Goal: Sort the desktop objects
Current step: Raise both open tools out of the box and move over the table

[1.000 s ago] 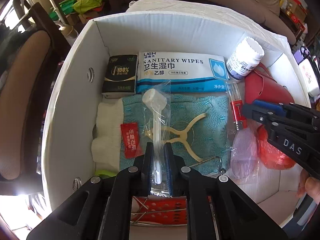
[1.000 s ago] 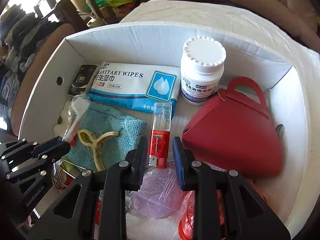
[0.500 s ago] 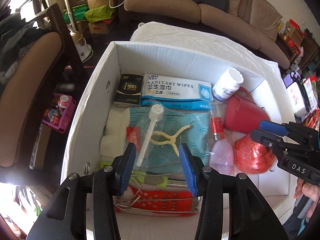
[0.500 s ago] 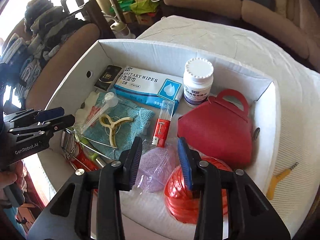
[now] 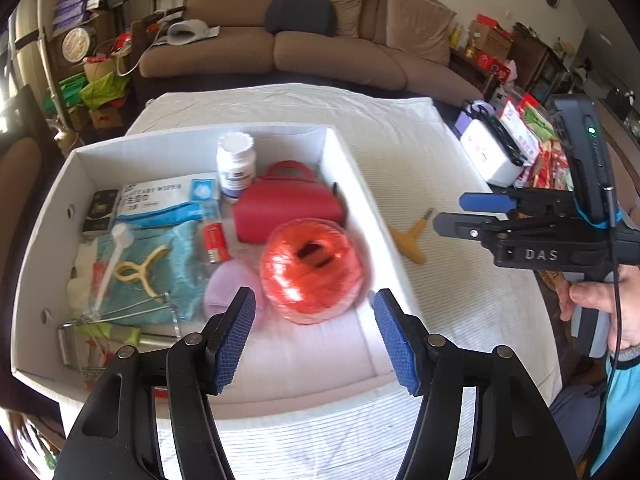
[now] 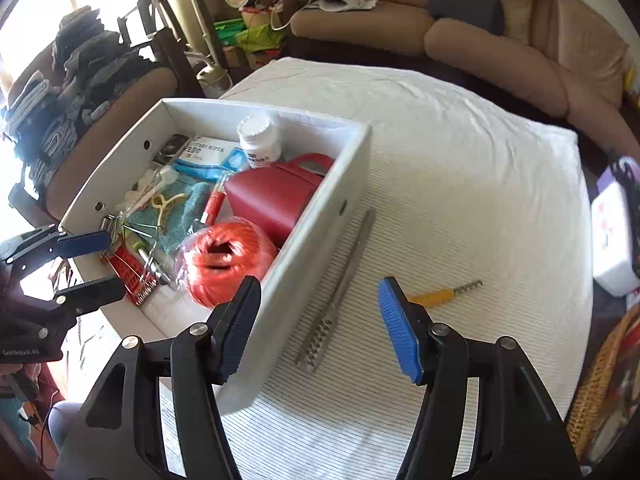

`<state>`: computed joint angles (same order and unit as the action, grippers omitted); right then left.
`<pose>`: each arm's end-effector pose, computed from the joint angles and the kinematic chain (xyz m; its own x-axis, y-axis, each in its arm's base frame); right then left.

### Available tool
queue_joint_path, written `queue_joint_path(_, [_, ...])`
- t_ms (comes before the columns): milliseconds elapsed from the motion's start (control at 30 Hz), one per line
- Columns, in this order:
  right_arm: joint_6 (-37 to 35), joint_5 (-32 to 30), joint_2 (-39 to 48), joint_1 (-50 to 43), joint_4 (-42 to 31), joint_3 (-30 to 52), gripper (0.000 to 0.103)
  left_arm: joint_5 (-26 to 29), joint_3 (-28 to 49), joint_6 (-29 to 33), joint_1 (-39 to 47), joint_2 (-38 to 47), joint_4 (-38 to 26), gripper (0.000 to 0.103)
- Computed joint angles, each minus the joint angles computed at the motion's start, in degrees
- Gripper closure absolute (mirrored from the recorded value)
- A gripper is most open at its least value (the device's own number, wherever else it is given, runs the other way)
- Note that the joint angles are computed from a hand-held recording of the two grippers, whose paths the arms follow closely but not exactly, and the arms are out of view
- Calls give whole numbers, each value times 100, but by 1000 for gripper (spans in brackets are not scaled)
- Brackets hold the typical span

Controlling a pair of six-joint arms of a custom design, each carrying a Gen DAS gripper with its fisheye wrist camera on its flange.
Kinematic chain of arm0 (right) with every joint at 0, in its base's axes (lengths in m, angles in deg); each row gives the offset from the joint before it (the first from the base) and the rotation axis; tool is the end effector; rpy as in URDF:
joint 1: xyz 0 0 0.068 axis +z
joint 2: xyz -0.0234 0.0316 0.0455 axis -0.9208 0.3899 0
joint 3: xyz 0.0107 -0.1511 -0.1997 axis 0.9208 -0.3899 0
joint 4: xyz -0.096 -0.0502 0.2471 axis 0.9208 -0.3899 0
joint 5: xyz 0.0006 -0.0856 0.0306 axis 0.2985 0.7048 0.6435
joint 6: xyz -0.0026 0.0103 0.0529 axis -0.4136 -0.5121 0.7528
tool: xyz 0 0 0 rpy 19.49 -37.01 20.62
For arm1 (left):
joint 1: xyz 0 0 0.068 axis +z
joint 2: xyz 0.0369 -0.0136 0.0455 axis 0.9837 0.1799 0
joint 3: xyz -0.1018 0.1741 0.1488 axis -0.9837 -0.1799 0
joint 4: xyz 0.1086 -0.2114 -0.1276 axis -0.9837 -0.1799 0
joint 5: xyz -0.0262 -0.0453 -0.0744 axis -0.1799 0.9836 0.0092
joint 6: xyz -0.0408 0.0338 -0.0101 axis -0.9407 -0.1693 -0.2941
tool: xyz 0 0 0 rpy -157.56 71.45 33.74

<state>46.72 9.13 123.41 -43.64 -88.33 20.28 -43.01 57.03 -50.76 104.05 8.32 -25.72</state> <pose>0.2196 0.0959 0.2652 -0.8673 -0.1735 -0.4666 -0.2508 0.9619 0.1084 0.1349 0.0416 0.2780 -0.8091 0.1442 -0.5697 0.2960 0.9375 -0.1832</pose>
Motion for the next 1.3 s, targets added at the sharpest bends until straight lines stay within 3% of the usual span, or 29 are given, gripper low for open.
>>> queue_joint_path(100, [-360, -284, -579, -659, -55, -596, 44, -374, -402, -1058, -1234, -899, 100, 39])
queue_joint_path(200, [-830, -625, -1057, -1410, -113, -1080, 44, -1252, -744, -2464, -2977, -1562, 476, 39])
queue_joint_path(333, [-1482, -1055, -1424, -2386, -232, -1470, 44, -2499, -1027, -4203, -5173, -1564, 966, 38])
queue_joint_path(400, [-1872, -1260, -1515, -2888, -282, -1588, 44, -2842, -1126, -4824, -5876, -1401, 1233, 30])
queue_joint_path(467, [-2225, -1426, -1557, -3340, -340, -1669, 42, -3093, -1192, -5300, -6405, -1225, 1518, 15])
queue_joint_path(533, [-2554, -1573, -1626, -3775, -352, -1762, 22, -3303, -1212, -5611, -6802, -992, 1763, 11])
queue_joint_path(567, [-2711, -1665, -1689, -4009, -335, -1816, 7, -3418, -1208, -5739, -6976, -845, 1862, 8])
queue_joint_path(600, [-2861, -1759, -1729, -4233, -335, -1846, 0, -3562, -1210, -5902, -7172, -700, 1954, 6])
queue_joint_path(633, [-2999, -1852, -1740, -4438, -352, -1862, 0, -3631, -1204, -6016, -7302, -556, 2034, 0])
queue_joint_path(933, [-4052, -2276, -1351, -5622, -269, -1858, 0, -4121, -1139, -6687, -8016, 569, 2753, 0])
queue_joint_path(1300, [-4241, -2383, -194, -5841, 553, -1696, 0, -4266, -1251, -6978, -7365, 1792, 4022, 0])
